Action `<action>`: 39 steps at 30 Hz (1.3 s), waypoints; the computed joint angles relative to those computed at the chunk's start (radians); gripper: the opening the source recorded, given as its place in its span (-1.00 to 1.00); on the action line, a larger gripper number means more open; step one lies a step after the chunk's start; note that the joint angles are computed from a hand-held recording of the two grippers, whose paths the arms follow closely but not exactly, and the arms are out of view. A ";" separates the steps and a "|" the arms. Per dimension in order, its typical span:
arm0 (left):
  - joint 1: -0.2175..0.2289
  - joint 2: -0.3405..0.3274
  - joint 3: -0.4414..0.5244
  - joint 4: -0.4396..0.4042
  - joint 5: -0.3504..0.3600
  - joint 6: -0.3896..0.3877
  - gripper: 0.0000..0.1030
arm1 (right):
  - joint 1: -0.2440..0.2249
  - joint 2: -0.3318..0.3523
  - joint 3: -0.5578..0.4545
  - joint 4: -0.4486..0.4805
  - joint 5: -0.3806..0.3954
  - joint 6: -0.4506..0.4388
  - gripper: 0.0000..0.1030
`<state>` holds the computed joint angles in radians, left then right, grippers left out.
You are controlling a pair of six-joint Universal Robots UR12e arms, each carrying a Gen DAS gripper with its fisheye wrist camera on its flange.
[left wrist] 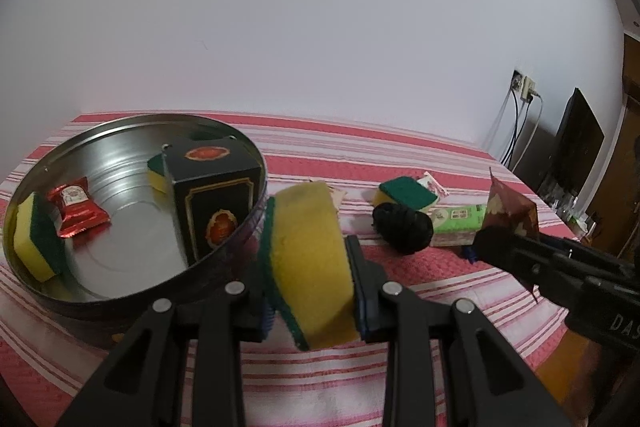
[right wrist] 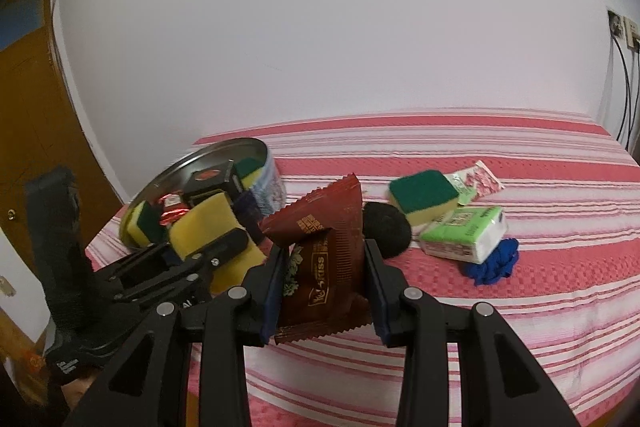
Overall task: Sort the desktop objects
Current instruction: 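Grasp the brown snack packet with the right tool while left tool holds the sponge, then carry the yellow sponge and brown packet with both tools over the tin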
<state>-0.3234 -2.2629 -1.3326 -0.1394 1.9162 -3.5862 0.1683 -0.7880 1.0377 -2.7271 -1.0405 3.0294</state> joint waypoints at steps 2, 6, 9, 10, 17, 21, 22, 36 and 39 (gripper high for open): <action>0.002 0.008 -0.013 0.015 -0.002 -0.002 -0.43 | 0.002 -0.004 0.004 -0.005 0.009 -0.010 -0.23; 0.007 0.022 -0.037 0.040 0.006 -0.005 -0.43 | 0.012 -0.006 0.003 -0.009 0.026 -0.033 -0.23; 0.011 0.035 -0.056 0.047 0.020 -0.013 -0.43 | 0.020 -0.007 0.001 -0.009 0.039 -0.043 -0.23; 0.012 0.039 -0.060 0.048 0.026 -0.016 -0.43 | 0.023 -0.006 -0.001 -0.009 0.045 -0.050 -0.23; 0.023 0.070 -0.102 0.068 0.057 -0.044 -0.43 | 0.041 0.001 -0.020 -0.020 0.093 -0.069 -0.23; 0.025 0.086 -0.121 0.086 0.088 -0.043 -0.43 | 0.053 0.014 -0.043 -0.033 0.131 -0.069 -0.23; 0.022 0.088 -0.123 0.087 0.111 -0.039 -0.43 | 0.056 0.017 -0.047 -0.036 0.141 -0.068 -0.22; 0.052 0.140 -0.183 0.066 0.234 -0.119 -0.43 | 0.086 0.039 -0.090 -0.058 0.192 -0.076 -0.23; 0.059 0.149 -0.186 0.035 0.257 -0.147 -0.43 | 0.093 0.056 -0.118 -0.066 0.201 -0.074 -0.23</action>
